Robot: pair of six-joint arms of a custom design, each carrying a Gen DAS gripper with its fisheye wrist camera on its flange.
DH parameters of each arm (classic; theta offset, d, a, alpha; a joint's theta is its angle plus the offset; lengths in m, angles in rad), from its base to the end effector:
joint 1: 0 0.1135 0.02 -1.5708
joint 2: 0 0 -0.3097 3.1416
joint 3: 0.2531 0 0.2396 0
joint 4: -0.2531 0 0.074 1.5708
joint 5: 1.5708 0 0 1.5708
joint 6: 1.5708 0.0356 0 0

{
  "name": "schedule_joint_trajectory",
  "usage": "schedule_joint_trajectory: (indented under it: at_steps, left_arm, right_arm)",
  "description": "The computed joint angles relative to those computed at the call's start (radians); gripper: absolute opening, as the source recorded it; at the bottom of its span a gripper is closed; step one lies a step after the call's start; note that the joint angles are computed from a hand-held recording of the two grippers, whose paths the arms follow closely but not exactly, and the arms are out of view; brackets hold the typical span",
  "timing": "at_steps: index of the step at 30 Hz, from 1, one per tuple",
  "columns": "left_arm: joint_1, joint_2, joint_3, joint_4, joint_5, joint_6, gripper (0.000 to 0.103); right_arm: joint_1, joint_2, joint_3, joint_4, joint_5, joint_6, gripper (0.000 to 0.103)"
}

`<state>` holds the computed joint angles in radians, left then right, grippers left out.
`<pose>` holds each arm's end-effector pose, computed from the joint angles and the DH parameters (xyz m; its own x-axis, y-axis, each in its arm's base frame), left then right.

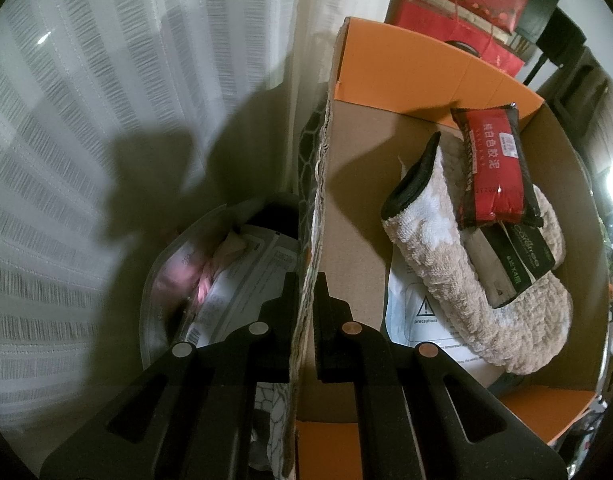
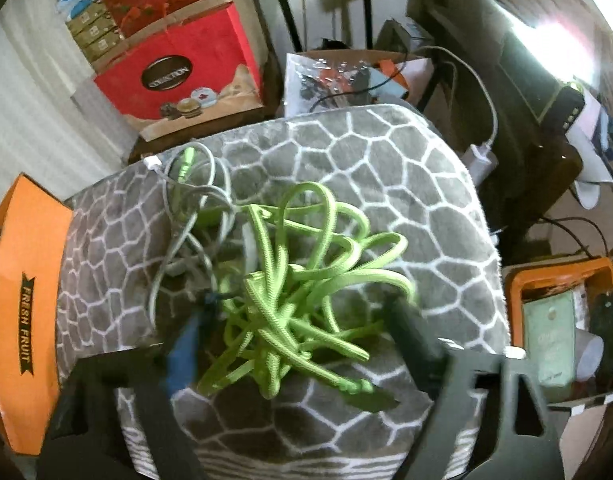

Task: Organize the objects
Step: 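Grasp the lime-green cable bundle with the right gripper and lift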

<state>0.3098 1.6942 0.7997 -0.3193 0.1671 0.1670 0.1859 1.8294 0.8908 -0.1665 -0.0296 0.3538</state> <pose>0.2763 0.0822 0.1753 -0.9207 -0.1226 -0.3705 -0.0935 0.9910 -0.0956 0.3279 0.0627 0.1633 -0.8923 0.1846 -0.4121 0.1187 0.9764 0.1804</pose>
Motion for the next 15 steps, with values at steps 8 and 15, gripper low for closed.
schedule_joint_trajectory:
  at_steps: [8,15]
  left_arm:
    - [-0.001,0.0,0.003,-0.002,0.001,-0.003,0.006]
    - [0.002,-0.002,0.003,-0.005,0.003,-0.004,0.006]
  right_arm:
    - [0.006,-0.028,-0.001,-0.014,0.018,0.004,0.02]
    - [-0.012,-0.122,-0.014,-0.004,0.054,0.015,0.017]
